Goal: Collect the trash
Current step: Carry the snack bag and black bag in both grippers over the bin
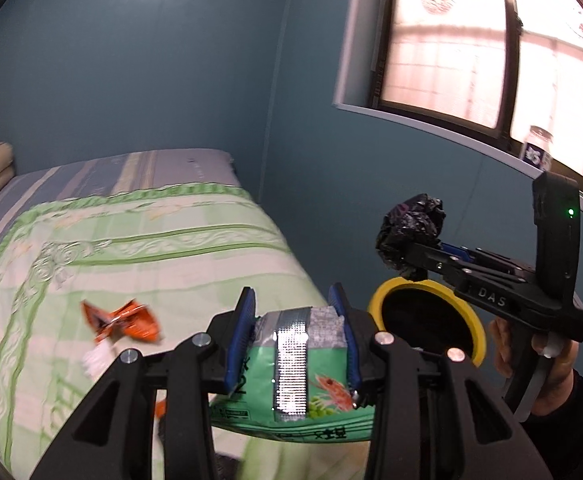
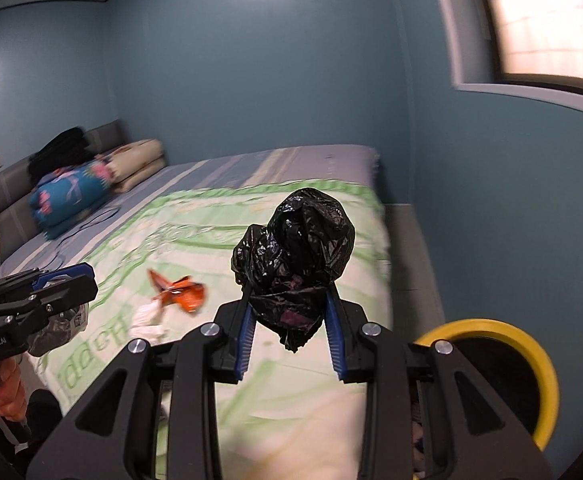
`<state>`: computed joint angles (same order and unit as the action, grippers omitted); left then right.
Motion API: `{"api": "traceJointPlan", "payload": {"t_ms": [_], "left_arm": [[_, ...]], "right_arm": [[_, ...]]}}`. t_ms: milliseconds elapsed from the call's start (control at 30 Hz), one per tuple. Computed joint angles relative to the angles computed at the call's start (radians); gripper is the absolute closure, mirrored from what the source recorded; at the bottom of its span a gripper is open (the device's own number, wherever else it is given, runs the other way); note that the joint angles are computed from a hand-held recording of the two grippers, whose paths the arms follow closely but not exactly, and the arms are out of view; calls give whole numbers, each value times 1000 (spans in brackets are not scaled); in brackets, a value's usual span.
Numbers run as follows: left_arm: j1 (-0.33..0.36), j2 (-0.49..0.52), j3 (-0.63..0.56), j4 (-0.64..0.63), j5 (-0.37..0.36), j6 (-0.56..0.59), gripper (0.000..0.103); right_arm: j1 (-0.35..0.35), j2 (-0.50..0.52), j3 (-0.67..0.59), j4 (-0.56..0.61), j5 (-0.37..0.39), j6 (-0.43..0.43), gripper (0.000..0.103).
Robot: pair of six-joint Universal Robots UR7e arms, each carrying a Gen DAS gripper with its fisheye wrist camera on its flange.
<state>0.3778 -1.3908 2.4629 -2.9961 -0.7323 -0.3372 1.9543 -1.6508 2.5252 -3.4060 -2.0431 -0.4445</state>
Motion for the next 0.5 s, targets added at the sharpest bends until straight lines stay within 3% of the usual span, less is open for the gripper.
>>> {"api": "traceJointPlan", "payload": {"t_ms": [200,500], "left_arm": [[43,186,-104,-133,-93,117,67],[62,410,-246,-218,-198,208,67]], "right_arm": [[-107,-141,36,1,0,-16,73],[-298,-297,72,32,47,-49,73]]}}
